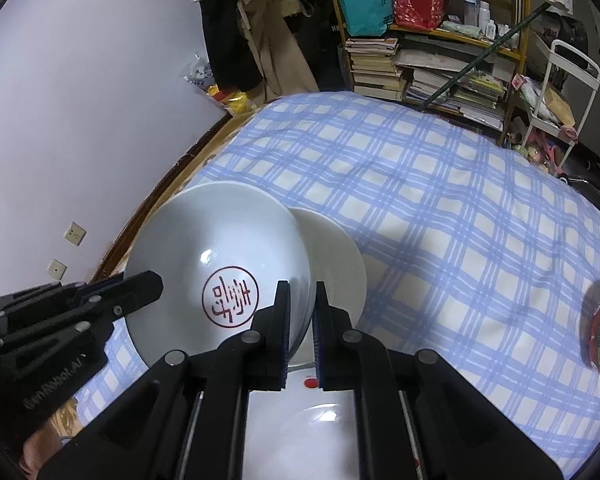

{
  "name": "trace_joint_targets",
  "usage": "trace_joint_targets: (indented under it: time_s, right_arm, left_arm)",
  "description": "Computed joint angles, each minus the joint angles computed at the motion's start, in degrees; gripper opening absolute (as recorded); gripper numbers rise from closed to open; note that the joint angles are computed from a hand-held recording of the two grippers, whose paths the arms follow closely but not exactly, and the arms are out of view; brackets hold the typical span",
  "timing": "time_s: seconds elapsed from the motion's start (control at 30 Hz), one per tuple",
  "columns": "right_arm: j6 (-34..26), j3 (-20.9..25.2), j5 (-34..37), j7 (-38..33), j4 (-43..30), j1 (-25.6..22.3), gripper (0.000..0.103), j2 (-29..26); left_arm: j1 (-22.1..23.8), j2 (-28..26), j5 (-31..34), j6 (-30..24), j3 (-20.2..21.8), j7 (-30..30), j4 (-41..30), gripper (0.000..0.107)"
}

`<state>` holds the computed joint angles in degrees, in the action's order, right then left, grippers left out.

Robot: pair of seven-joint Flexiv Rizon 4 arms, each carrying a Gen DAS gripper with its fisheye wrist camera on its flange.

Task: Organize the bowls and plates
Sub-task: 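Carry the red-stamped bowl with both tools and lower it into the plain white bowl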

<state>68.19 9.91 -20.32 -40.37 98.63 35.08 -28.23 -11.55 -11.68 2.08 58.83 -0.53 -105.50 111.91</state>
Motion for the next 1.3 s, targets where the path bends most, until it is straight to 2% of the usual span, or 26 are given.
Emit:
trace_joint_targets:
  time_s: [0.2, 0.33, 0.53, 0.73, 0.87, 1.03, 1.2, 1.3]
  right_arm:
    - [1.55, -0.50, -0.30, -1.12, 0.25, -0.15, 0.011, -1.87]
    - [2.84, -1.24, -0.82, -1.31, 0.63, 0.07, 0.011, -3.22]
    - [7.86, -1.80, -0.02, -0.80, 2.16, -0.42, 0.011, -4.44]
    - [11.25, -3.42, -1.14, -0.82, 2.33, 0.34, 0.011, -5.62]
    - [10.45, -2.17, -0.20, -2.19, 1.32, -0.56, 0.011, -6.38]
    - [9.49, -4.74, -2.32, -1.92, 1.03, 1.34, 0.011, -6.57]
    - [10.16, -5.15, -3.01, -1.67, 0.84, 1.44, 0.011, -7.06]
    - [10.50, -5.39, -3.30, -1.63, 1.03, 1.54, 0.011, -7.07]
  left_arm:
    - [-0.09, -3.51, -0.81, 1.41, -0.05, -1.14, 0.36, 0.008]
    - [-1.47, -5.31, 2.20, 1.05, 1.16, -3.15, -1.71, 0.008]
    - [-2.13, -7.51, 3.71, 1.22, 1.71, -3.71, -3.34, 0.008]
    - [-3.64, -7.79, 7.65, 1.44, 3.24, -6.97, -4.31, 0.008]
    - [-3.12, -8.27, 7.15, 2.11, 2.88, -7.07, -3.96, 0.008]
    - [-2.83, -9.14, 7.08, 2.58, 2.85, -6.06, -4.26, 0.008]
    - [-1.01, -9.16, 2.54, 5.12, 1.53, -3.65, -2.47, 0.008]
    - [-1.36, -9.13, 1.98, 6.14, 1.84, -3.48, -2.00, 0.008]
